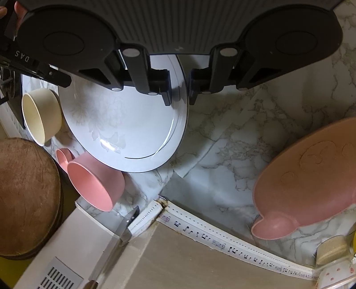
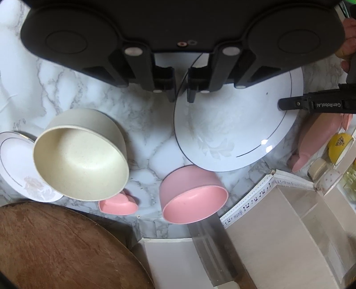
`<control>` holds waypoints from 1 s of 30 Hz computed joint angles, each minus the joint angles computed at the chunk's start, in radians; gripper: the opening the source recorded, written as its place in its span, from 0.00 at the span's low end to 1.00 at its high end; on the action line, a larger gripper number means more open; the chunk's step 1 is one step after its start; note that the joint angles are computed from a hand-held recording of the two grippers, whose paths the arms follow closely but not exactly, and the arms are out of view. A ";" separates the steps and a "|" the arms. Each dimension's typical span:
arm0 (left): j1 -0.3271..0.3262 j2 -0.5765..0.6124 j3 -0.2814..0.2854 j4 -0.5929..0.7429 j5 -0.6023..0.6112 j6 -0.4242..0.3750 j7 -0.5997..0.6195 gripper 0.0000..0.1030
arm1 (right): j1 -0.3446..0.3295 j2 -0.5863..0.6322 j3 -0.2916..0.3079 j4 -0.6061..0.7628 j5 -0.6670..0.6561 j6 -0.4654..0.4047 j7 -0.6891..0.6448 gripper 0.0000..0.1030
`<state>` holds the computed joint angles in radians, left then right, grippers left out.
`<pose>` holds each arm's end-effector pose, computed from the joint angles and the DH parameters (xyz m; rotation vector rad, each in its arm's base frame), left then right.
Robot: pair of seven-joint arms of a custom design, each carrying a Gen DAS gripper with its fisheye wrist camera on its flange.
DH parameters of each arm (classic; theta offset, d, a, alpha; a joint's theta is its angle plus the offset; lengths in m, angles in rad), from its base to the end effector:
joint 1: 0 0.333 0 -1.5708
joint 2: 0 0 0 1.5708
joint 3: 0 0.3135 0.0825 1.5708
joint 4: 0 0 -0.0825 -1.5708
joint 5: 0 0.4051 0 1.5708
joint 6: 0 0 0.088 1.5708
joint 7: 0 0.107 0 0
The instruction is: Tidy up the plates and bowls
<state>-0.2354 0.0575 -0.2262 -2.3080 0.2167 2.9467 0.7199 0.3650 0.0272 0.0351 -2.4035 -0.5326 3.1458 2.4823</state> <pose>0.5081 -0.2678 0.3688 -2.2091 1.8184 -0.8312 0.4846 0.2537 0.3600 -1.7571 1.7195 -0.3504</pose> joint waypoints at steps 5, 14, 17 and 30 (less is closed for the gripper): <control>-0.012 -0.025 -0.012 -0.029 -0.002 0.015 0.027 0.12 | -0.034 -0.045 0.016 -0.048 -0.104 -0.001 0.073 0.11; -0.061 -0.070 -0.039 -0.069 -0.093 0.001 0.127 0.12 | -0.102 -0.206 0.090 -0.212 -0.003 -0.030 0.006 0.11; -0.075 -0.072 -0.042 -0.070 -0.085 -0.002 0.128 0.12 | -0.112 -0.250 0.108 -0.253 0.056 -0.038 -0.028 0.11; -0.106 -0.064 -0.051 -0.080 -0.166 0.023 0.210 0.12 | -0.236 -0.347 0.253 -0.346 0.179 -0.035 -0.122 0.12</control>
<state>-0.3416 -0.0067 -0.2768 -2.3883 0.0511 2.9693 0.9295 0.1291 -0.3195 0.2883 -2.7492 -0.3540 3.1111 2.3604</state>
